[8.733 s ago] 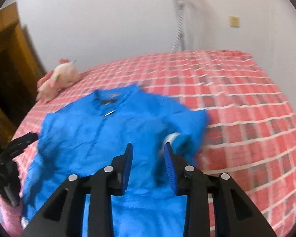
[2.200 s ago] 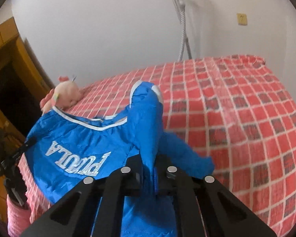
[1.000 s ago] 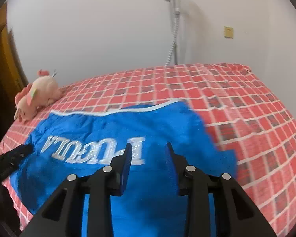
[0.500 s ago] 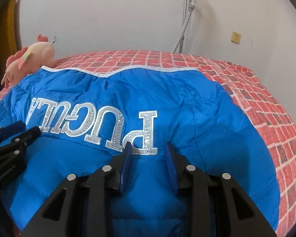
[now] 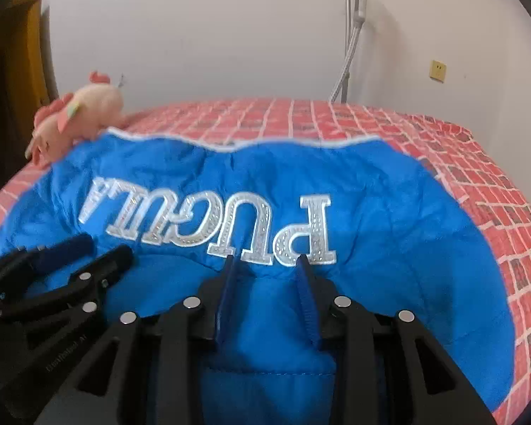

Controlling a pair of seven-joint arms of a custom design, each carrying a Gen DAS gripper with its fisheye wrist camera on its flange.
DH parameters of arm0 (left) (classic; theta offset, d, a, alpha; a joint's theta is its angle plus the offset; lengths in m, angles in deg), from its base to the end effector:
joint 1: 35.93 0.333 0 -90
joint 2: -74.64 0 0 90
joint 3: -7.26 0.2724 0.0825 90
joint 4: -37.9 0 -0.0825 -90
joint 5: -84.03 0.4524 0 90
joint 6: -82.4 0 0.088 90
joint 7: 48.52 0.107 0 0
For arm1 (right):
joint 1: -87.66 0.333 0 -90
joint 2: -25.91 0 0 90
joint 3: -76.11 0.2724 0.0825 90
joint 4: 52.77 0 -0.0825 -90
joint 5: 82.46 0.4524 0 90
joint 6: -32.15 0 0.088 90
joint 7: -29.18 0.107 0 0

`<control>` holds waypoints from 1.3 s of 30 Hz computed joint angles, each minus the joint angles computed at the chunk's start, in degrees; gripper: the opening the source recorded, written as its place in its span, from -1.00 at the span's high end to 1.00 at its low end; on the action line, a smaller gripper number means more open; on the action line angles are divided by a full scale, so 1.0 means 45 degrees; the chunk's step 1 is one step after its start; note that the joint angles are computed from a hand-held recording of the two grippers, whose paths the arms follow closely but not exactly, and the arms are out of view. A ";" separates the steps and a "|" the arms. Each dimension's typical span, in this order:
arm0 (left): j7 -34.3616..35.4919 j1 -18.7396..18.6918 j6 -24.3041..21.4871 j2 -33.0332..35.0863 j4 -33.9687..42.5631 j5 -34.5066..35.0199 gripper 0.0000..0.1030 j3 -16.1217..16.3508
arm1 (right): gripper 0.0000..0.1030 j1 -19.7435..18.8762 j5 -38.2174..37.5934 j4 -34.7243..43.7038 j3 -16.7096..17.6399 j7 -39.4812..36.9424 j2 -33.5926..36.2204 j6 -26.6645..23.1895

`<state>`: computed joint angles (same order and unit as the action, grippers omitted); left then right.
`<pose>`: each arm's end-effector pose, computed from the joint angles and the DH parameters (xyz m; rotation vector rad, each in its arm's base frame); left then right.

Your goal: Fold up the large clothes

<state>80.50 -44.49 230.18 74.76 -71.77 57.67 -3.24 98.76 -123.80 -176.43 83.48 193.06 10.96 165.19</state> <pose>0.6370 -0.2119 0.4978 -1.1173 2.4200 -0.9372 0.5629 0.1783 0.4926 -1.2446 2.2784 -0.8790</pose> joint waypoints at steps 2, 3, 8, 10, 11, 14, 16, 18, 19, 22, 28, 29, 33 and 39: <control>-0.0134 -0.0004 -0.0058 0.0080 0.0025 0.0185 0.07 0.0003 | 0.34 0.0016 0.0163 -0.0007 -0.0039 -0.0049 0.0061 -0.0054; -0.0188 0.0008 -0.0164 0.0143 0.0103 0.0216 0.07 0.0012 | 0.34 0.0053 0.0316 0.0026 -0.0054 -0.0184 0.0083 -0.0175; -0.0077 0.0107 -0.0602 0.0295 0.0417 0.0038 0.08 0.0037 | 0.34 0.0021 0.0768 -0.0450 -0.0247 -0.0297 -0.0342 0.0592; 0.0184 0.0251 -0.1469 0.0388 0.0889 -0.0284 0.08 0.0124 | 0.31 0.0112 0.1567 -0.0465 -0.0453 -0.1262 -0.0583 0.0587; 0.0160 0.0360 -0.1849 0.0432 0.1196 -0.0399 0.06 0.0196 | 0.29 0.0068 0.1876 -0.0563 -0.0525 -0.1409 -0.0870 0.0604; -0.0428 0.0553 -0.1860 0.0704 0.1948 0.0367 -0.45 0.0330 | -0.07 -0.0373 0.2014 -0.0689 -0.0369 -0.1057 -0.1832 -0.0375; -0.1211 0.0683 -0.1594 0.1052 0.2579 0.1463 -0.52 0.0470 | -0.35 -0.0577 0.2052 -0.0438 -0.0249 -0.1368 -0.2152 -0.1750; -0.2680 0.0752 -0.1099 0.1554 0.3250 0.3225 -0.76 0.0726 | -0.47 -0.0869 0.1873 -0.0546 -0.0189 -0.1286 -0.2753 -0.2910; -0.3147 0.0809 -0.1381 0.1960 0.3844 0.3814 -0.77 0.0817 | -0.64 -0.0906 0.2065 -0.0630 -0.0308 -0.1390 -0.2951 -0.3126; -0.2939 0.1283 -0.3518 0.3380 0.6055 0.3738 -0.77 0.0822 | -0.81 -0.0713 0.3839 -0.1452 -0.1394 -0.2854 -0.3728 -0.2649; -0.2733 0.1936 -0.6384 0.5124 0.8531 0.2907 -0.82 0.0558 | -0.90 -0.0984 0.5866 -0.2357 -0.2135 -0.4224 -0.4098 -0.1773; -0.2675 0.2001 -0.6830 0.5427 0.8935 0.2754 -0.85 0.0500 | -0.90 -0.0921 0.6442 -0.2532 -0.2373 -0.4614 -0.4106 -0.1362; -0.2530 0.2094 -0.7605 0.5922 0.9493 0.2437 -0.91 0.0355 | -0.91 -0.0868 0.8254 -0.3272 -0.2859 -0.5550 -0.4196 0.0143; -0.3143 0.2489 -0.9500 0.7427 1.1258 0.1099 -0.96 -0.0033 | -0.94 -0.1020 0.9319 -0.3184 -0.2605 -0.6414 -0.3526 0.0776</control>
<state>66.35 -33.29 187.43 108.18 -21.11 62.61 -3.38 94.17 -81.86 -190.76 71.76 164.20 -4.90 168.68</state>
